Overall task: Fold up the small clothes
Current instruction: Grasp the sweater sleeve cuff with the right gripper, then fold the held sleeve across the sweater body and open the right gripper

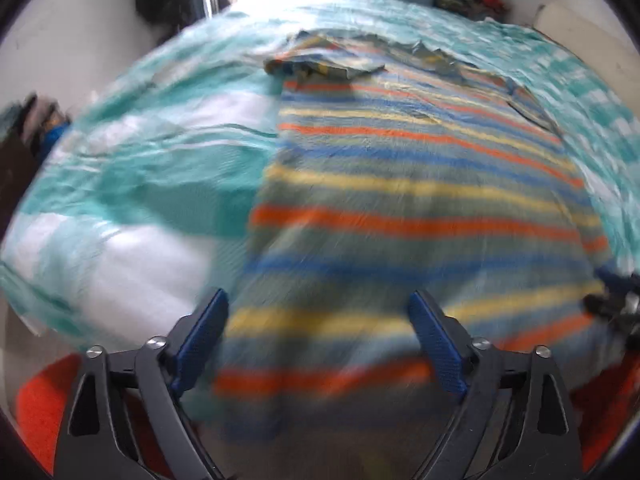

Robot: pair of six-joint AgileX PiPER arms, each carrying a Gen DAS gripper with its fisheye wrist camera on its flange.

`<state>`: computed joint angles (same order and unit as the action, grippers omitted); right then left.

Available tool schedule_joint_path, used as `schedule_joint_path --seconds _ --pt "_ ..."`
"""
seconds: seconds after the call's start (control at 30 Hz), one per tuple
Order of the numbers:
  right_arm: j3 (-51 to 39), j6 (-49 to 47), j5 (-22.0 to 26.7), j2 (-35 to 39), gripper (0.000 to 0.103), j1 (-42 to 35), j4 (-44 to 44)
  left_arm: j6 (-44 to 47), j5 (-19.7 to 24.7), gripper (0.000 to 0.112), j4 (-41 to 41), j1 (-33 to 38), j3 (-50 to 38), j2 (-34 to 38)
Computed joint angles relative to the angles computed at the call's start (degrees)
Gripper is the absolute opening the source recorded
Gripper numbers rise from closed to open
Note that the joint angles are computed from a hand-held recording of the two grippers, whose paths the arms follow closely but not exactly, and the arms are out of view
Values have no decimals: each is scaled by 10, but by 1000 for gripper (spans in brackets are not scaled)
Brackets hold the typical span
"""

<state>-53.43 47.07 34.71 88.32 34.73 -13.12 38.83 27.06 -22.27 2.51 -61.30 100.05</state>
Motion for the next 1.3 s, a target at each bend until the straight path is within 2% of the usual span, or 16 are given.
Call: schedule_joint_path --seconds 0.07,0.13,0.2,0.3,0.37,0.43,0.57,0.63,0.67,0.7,0.77,0.87,0.93,1.07,1.2,1.3 --pt "30 -40 8 -54 61 -18 36 18 -33 98 -2 19 40 -34" --pt "27 -32 24 -109 61 -55 -4 4 -20 98 -14 40 29 -42" --pt "-12 -45 42 -113 63 -108 -43 7 -21 98 -65 60 17 -49" --pt "-139 -150 60 -20 64 -215 -37 -34 -40 98 -73 67 5 -47" --pt "-224 -239 70 62 63 -253 16 -88 -77 98 -19 60 9 -41" --pt "-312 -311 93 146 63 -264 59 -131 -104 98 40 62 25 -36" --pt "-478 -366 145 320 61 -253 65 -209 -86 97 115 72 12 -11" --pt "-519 -352 172 368 50 -254 33 -245 -88 97 154 71 13 -8" --pt "-526 -342 164 381 26 -262 38 -269 -90 97 182 68 13 -6" --pt "-509 -327 137 371 6 -281 60 -298 -91 97 215 64 10 -2" --pt "-431 -323 54 314 2 -329 126 -299 -90 97 217 66 15 -3" --pt "-333 -301 -20 238 2 -424 180 -285 -75 97 195 70 3 9" --pt "-297 -327 -28 217 2 -504 242 -284 -65 97 187 69 -4 15" --pt "-237 -397 -43 202 2 -599 348 -317 -66 97 216 54 -3 17" --pt "-215 -455 -53 212 2 -637 433 -360 -76 97 266 36 8 12" --pt "-200 -462 -61 194 2 -652 434 -406 -86 97 321 24 19 5"
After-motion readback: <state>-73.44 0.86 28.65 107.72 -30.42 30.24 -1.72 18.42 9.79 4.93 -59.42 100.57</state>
